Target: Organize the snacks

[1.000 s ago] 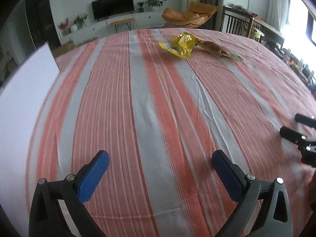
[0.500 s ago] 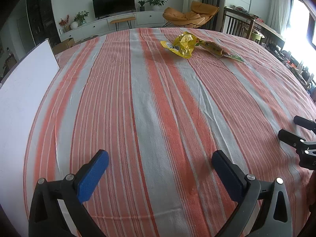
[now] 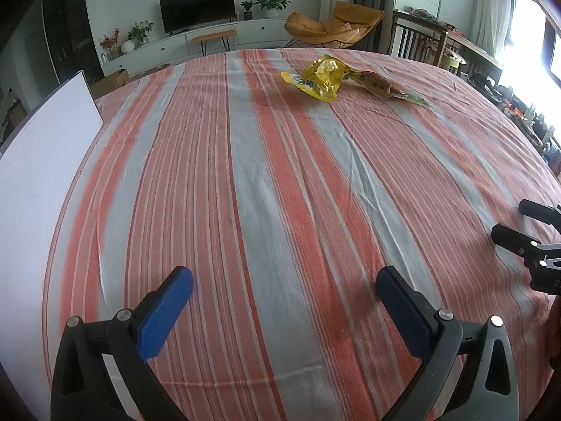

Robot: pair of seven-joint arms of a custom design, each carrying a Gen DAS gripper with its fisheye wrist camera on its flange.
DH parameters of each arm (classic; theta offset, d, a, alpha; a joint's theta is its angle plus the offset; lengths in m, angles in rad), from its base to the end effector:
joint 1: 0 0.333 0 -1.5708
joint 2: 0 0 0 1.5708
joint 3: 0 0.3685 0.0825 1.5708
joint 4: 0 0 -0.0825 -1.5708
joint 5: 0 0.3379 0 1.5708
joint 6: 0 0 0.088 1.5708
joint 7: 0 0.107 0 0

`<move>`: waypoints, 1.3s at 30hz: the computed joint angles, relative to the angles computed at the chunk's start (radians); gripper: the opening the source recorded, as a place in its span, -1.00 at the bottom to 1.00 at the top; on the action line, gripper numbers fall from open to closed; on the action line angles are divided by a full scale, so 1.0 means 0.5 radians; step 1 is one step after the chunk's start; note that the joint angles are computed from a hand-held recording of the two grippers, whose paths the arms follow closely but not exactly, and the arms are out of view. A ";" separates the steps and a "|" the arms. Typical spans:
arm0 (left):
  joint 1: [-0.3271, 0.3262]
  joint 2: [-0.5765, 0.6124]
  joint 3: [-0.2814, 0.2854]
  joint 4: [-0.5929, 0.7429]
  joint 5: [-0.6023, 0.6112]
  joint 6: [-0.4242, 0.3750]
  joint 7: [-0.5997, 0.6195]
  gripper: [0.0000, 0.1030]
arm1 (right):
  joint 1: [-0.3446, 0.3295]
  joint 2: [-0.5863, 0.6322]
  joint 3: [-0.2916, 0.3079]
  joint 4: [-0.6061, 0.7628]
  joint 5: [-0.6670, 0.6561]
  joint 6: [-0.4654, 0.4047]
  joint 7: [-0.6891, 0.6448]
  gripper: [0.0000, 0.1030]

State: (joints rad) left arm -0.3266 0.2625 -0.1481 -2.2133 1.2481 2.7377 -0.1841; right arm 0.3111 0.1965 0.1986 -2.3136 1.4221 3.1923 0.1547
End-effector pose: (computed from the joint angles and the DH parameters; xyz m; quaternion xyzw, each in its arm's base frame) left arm 0.4659 -0.2767 0.3586 -0.7306 0.6104 -0.2014 0.2306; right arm 0.4745 0.1554 0.3780 -0.8089 0.4960 -0.1642 0.2696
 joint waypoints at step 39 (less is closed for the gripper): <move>0.244 0.897 -0.138 1.660 -1.472 -0.359 2.475 0.60 | -0.022 -0.002 0.028 -0.020 -0.097 0.000 0.087 0.95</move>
State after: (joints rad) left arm -0.2046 0.7111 -0.2171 -1.3830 0.5122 2.5581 1.0533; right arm 0.3002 0.1955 0.2128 -2.3238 1.3735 3.1922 0.1983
